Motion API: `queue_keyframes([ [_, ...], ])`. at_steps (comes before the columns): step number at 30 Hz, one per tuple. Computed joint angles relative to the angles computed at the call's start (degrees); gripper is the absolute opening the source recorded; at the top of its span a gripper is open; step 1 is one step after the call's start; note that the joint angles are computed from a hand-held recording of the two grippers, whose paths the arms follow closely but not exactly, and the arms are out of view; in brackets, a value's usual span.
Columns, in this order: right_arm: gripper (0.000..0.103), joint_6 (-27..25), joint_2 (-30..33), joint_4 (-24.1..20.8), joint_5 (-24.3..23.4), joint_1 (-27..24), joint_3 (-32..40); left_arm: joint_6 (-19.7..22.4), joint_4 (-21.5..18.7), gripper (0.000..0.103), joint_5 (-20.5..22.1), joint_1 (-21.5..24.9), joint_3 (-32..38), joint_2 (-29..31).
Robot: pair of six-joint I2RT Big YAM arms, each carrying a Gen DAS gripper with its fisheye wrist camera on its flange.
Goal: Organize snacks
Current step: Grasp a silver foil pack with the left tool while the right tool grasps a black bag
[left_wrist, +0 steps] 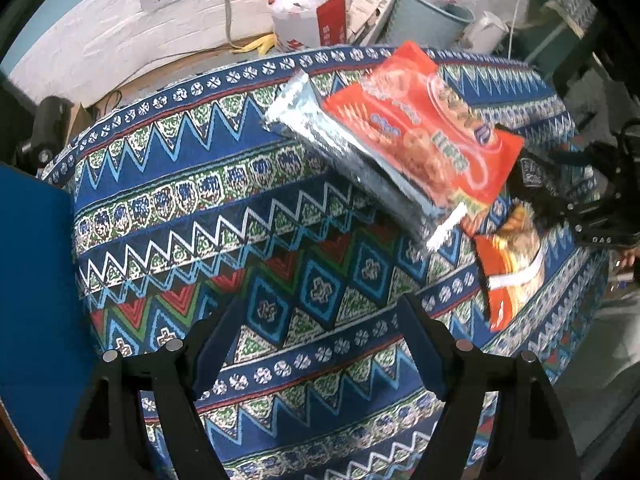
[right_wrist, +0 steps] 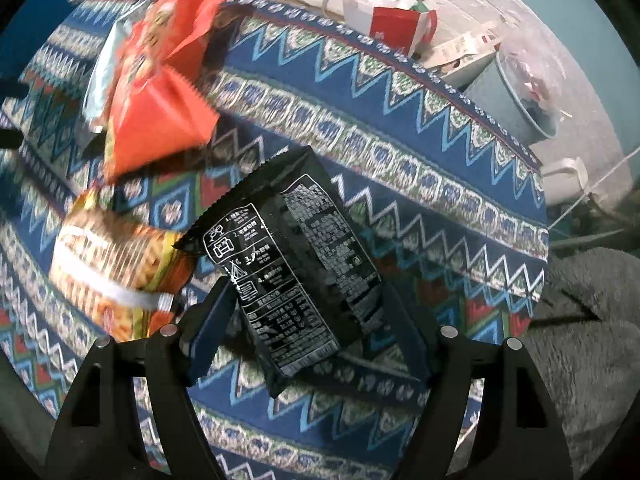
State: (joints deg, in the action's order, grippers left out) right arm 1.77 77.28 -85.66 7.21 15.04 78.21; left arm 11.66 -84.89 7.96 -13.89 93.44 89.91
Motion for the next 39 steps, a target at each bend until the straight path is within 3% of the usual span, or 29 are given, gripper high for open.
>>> queue_keyframes([
  [8,0.075,13.1,4.5,-0.3,-11.0,-4.9,4.4,-7.9,-1.7,0.081,3.8,0.5,6.2,4.8],
  [11,0.075,15.7,5.7,-0.7,-13.7,-5.7,6.0,-10.7,-1.1,0.081,3.8,-0.3,8.0,6.6],
  [19,0.075,6.6,7.7,-2.4,-5.0,-2.1,9.7,-18.9,0.3,0.081,5.4,-2.2,9.3,9.6],
  [25,0.075,5.3,8.6,-0.5,-3.1,0.7,8.2,-21.8,0.6,0.083,6.2,-2.6,9.8,10.9],
  [30,0.075,5.4,10.0,1.1,-2.5,-1.1,7.4,-22.8,3.4,0.083,5.9,-2.8,9.1,10.5],
  [31,0.075,5.4,10.2,1.5,-3.0,-1.8,7.1,-22.8,4.1,0.08,5.7,-2.9,8.6,10.1],
  [36,0.075,7.1,10.0,1.7,-2.4,-1.7,6.2,-21.2,4.8,0.038,4.3,-2.7,7.8,9.4],
  [39,0.071,8.4,10.2,1.9,-2.0,-1.4,6.2,-19.6,4.7,0.031,4.6,-1.9,6.7,8.7],
])
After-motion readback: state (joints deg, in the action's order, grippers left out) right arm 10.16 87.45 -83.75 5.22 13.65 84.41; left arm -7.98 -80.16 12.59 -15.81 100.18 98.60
